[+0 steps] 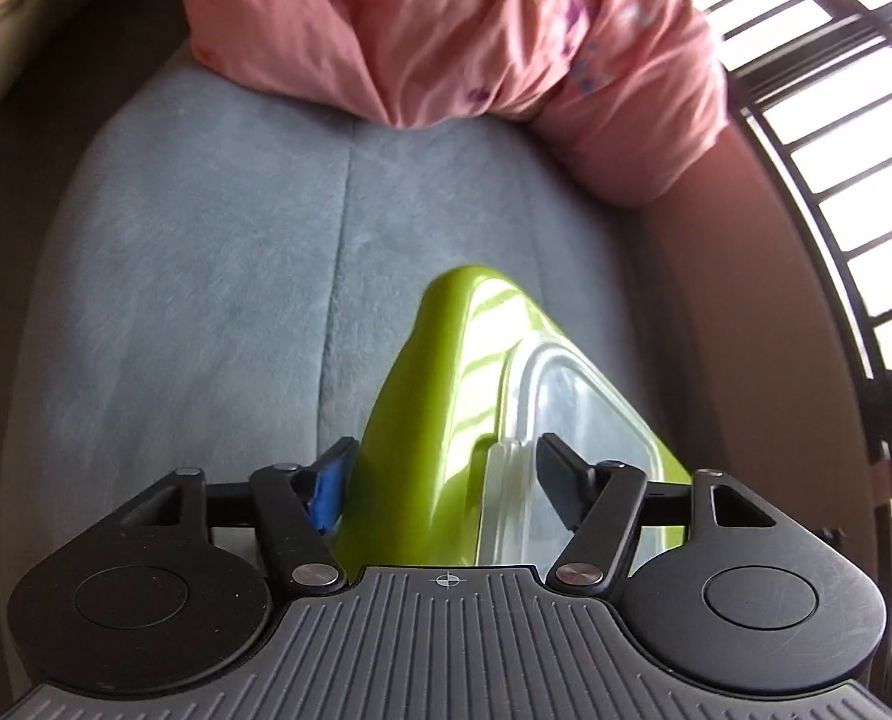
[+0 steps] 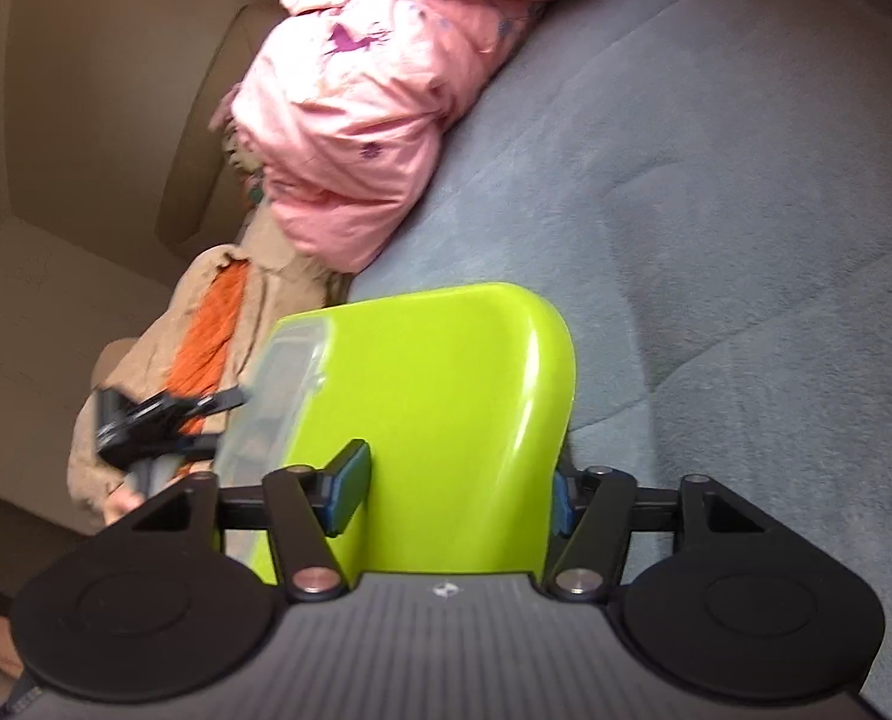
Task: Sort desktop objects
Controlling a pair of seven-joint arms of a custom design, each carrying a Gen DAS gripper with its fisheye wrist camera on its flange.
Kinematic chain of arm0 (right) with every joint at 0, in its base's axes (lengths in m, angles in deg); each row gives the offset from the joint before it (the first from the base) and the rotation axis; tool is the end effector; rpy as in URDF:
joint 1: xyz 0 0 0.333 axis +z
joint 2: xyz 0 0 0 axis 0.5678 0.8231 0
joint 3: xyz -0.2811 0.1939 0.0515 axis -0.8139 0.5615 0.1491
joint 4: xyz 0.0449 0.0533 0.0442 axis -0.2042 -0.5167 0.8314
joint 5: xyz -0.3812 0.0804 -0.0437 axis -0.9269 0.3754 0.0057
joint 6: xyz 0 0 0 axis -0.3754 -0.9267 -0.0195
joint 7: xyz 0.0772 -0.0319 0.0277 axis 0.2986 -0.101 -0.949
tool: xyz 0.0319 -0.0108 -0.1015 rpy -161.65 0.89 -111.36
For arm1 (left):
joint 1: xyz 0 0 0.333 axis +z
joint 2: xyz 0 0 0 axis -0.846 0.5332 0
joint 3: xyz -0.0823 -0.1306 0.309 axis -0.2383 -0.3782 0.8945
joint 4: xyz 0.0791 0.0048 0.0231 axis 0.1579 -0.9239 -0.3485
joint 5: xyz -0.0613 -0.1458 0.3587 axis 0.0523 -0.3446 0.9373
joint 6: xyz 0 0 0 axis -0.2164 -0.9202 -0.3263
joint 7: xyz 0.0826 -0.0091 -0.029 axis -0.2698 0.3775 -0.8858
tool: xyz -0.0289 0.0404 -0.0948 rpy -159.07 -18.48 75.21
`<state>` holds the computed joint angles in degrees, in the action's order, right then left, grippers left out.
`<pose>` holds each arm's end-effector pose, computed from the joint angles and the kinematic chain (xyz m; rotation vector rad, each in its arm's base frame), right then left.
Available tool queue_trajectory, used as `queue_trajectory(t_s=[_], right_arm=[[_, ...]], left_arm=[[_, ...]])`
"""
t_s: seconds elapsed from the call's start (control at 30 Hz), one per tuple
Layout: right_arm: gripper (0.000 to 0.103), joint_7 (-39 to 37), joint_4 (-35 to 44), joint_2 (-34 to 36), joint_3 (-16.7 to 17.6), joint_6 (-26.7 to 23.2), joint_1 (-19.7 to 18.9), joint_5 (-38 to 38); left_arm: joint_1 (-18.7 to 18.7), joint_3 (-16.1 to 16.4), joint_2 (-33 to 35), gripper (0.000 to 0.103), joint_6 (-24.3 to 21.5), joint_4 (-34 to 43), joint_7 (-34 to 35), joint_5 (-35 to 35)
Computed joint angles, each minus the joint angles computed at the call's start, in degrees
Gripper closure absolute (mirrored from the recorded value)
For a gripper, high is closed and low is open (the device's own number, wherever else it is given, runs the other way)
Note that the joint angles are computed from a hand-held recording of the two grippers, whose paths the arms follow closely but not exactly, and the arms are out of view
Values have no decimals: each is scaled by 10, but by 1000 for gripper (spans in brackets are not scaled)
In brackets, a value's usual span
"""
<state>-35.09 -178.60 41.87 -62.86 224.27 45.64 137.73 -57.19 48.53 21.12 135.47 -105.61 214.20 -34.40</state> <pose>0.3244 0.0023 0.4310 -1.1433 1.8097 0.1895 0.5327 -0.0559 0.5013 1.7126 -1.9785 1.0800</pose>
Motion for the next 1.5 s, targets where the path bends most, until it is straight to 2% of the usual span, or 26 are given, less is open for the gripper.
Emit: queue_trajectory(t_s=[0.07,0.13,0.23,0.3,0.37,0.4,0.47,0.5,0.57,0.6,0.63,0.73,0.8,0.87,0.93,1.03,1.13,1.23,1.3,1.4,1.5], right_arm=[[38,-13,3,-2,1,4,1,5],[38,-36,12,-1,6,14,5,11],[37,-57,36,29,4,13,12,9],[34,-36,56,64,-5,-16,10,-15],[26,-15,73,97,-33,-85,9,-27],[23,-11,81,111,-47,-126,6,-24],[10,-19,82,117,-53,-172,-8,-37],[9,-27,83,117,-56,-198,-16,-54],[9,-41,88,125,-73,-271,-32,-92],[9,-46,90,130,-76,-297,-39,-100],[10,-51,88,130,-71,-301,-46,-98],[8,-72,89,138,-51,-300,-59,-75],[11,-83,96,151,-35,-291,-65,-79],[12,-101,104,172,-42,-315,-69,-68],[14,-114,108,182,-45,-332,-78,-59],[25,-137,109,182,-57,-363,-99,-50],[35,-152,103,162,-74,-398,-126,-44],[37,-161,94,133,-93,-455,-146,-26],[37,-152,88,106,-82,-450,-157,-30],[37,-117,86,87,-56,-405,-163,-51],[28,-73,96,110,-45,-374,-156,-78]], left_arm=[[9,14,-52,35,-17,-48,0,-4],[15,30,-85,33,-48,-86,-35,8],[18,43,-91,24,-87,-115,-82,31],[17,55,-69,16,-116,-113,-68,5],[24,66,-35,4,-164,-97,-35,-26],[32,69,-11,3,-197,-81,-11,-41],[50,68,39,3,-266,-47,29,-58],[59,65,65,3,-300,-28,44,-59],[72,50,88,3,-327,-11,57,-48],[78,42,99,3,-340,-3,63,-42],[82,32,105,3,-349,3,69,-31],[96,15,100,1,-344,0,78,-28],[107,13,107,1,-351,5,78,-48],[114,8,123,1,-356,16,69,-71],[109,-2,125,1,-331,24,60,-64],[95,-18,139,0,-313,45,52,-40],[90,-29,145,0,-310,51,61,-56],[82,-36,153,0,-287,56,57,-73],[82,-39,167,0,-279,65,44,-93],[91,-40,177,0,-283,68,38,-110],[93,-44,171,0,-287,60,38,-115]])
